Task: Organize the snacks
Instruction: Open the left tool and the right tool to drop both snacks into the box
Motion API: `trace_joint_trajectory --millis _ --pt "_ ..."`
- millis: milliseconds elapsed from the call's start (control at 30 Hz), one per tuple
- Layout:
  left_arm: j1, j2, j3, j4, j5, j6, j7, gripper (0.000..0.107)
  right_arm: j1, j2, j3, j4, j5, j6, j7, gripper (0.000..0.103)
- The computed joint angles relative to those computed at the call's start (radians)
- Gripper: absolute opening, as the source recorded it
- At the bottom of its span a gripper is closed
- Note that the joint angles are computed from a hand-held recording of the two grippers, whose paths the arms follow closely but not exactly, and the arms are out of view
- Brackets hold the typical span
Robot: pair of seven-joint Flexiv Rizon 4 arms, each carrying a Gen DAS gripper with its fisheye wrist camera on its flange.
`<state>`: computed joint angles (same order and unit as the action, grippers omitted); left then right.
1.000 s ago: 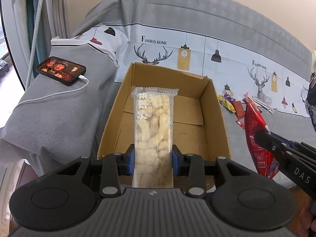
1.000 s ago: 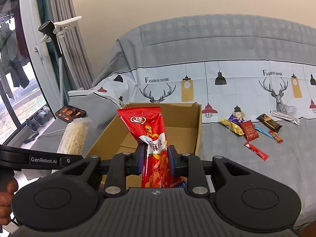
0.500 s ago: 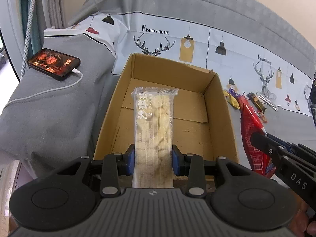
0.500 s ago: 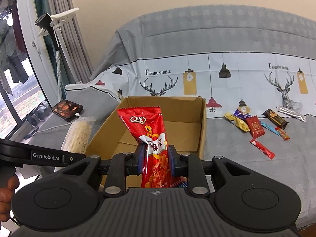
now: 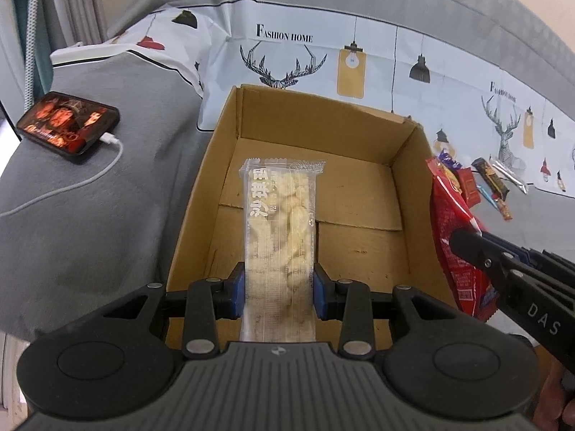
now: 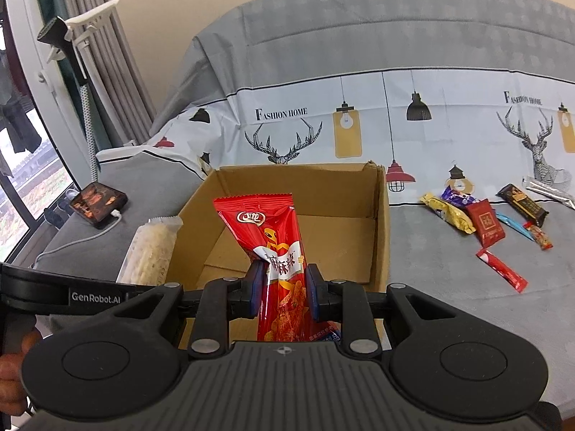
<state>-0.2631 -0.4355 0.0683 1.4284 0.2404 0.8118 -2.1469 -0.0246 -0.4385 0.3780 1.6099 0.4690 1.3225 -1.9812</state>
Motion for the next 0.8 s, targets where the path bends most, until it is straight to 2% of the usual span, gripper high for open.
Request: trace_joint_trajectory --millis 367,400,467,500,533,600,733,800 --pt "0.022 -0.117 0.001 -0.105 -0.036 -0.026 0.071 0.040 0.064 -0.124 -0.059 -0.098 -0.135 -0.017 0.137 0.027" --pt "0.030 -0.126 -0.006 -0.108 -0.049 -0.020 0.089 0.043 0.061 -0.135 -0.056 -0.112 -0.145 -0.033 0.146 0.031" --pt "0.036 -0.135 -0.007 -0.110 -0.071 -0.012 0.104 0.081 0.062 -0.153 -0.060 -0.139 -0.160 -0.073 0.182 0.041" --pt "0.026 -0.140 0.008 -0.122 -0.063 -0.027 0.086 0.102 0.070 -0.156 -0.072 -0.142 -0.169 -0.072 0.204 0.055" --pt "0.003 -0.143 0.038 -0.133 -0.032 -0.038 0.041 0.103 0.081 -0.156 -0.088 -0.135 -0.178 -0.050 0.229 0.064" --pt "0.009 -0.128 0.038 -0.097 -0.025 0.007 0.028 0.103 0.078 -0.154 -0.095 -0.127 -0.199 -0.035 0.246 0.078" --pt "0.010 -0.109 0.040 -0.066 -0.023 -0.017 0.017 0.103 0.089 -0.139 -0.140 -0.079 -0.253 0.025 0.311 0.091" --pt "0.018 -0.091 0.029 -0.035 -0.030 -0.008 0.029 0.103 0.108 -0.137 -0.185 -0.056 -0.305 0.021 0.371 0.092"
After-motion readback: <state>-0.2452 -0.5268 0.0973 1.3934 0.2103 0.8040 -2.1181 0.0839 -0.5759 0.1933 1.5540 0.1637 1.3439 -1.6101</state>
